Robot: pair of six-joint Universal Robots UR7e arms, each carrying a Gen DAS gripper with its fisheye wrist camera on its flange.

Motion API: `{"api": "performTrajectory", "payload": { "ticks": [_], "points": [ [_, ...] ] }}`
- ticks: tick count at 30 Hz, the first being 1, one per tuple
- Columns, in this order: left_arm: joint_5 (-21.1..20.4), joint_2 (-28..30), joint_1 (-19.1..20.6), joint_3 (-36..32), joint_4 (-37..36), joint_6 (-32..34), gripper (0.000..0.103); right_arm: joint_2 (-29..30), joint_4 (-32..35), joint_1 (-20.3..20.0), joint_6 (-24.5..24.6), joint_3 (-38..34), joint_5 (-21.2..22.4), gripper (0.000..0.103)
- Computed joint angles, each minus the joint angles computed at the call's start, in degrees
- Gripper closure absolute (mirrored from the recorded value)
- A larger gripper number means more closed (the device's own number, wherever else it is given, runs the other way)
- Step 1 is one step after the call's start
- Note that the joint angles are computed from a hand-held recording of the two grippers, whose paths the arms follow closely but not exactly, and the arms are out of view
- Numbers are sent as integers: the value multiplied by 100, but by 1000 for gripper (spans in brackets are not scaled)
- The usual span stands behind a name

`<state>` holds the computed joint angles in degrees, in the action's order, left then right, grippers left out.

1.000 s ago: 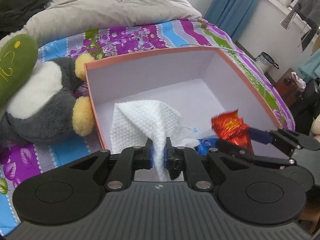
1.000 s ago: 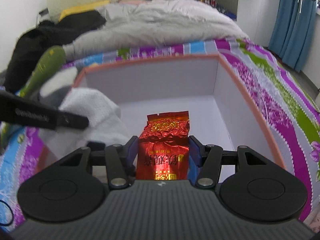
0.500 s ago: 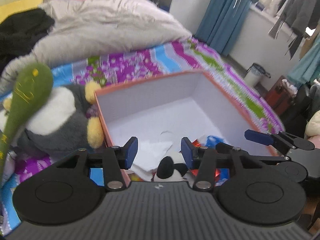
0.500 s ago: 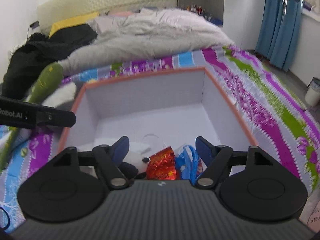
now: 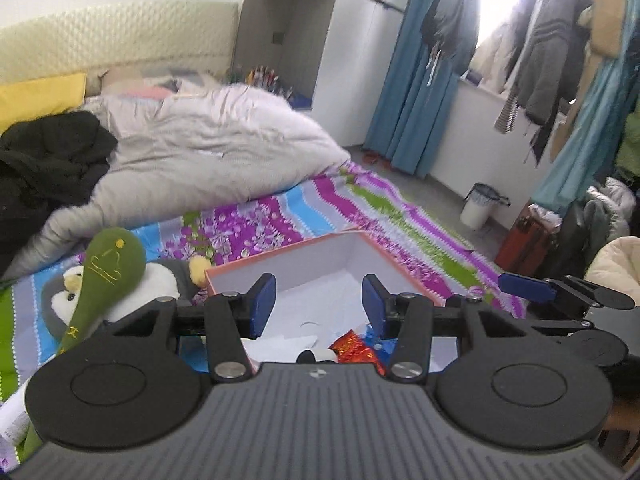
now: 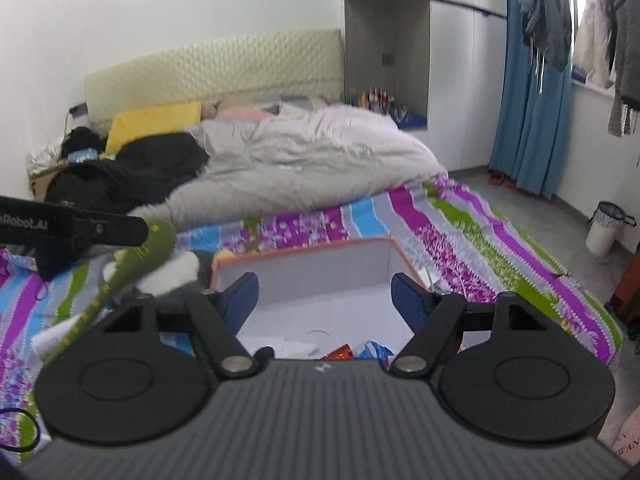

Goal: Organize soft objects

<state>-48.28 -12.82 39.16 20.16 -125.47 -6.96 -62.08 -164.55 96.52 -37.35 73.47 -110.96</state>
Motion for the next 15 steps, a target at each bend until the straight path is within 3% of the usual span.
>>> {"api": "performTrajectory", "payload": {
  "ticks": [8, 15],
  "points": [
    [158, -1507, -404, 2732, -1383, -36, 49, -678, -520, 158, 289, 1059, 77, 28],
    [512, -2109, -699, 4023, -1993, -241, 49, -1041, -848, 150, 238, 1731, -14, 28]
  ]
}}
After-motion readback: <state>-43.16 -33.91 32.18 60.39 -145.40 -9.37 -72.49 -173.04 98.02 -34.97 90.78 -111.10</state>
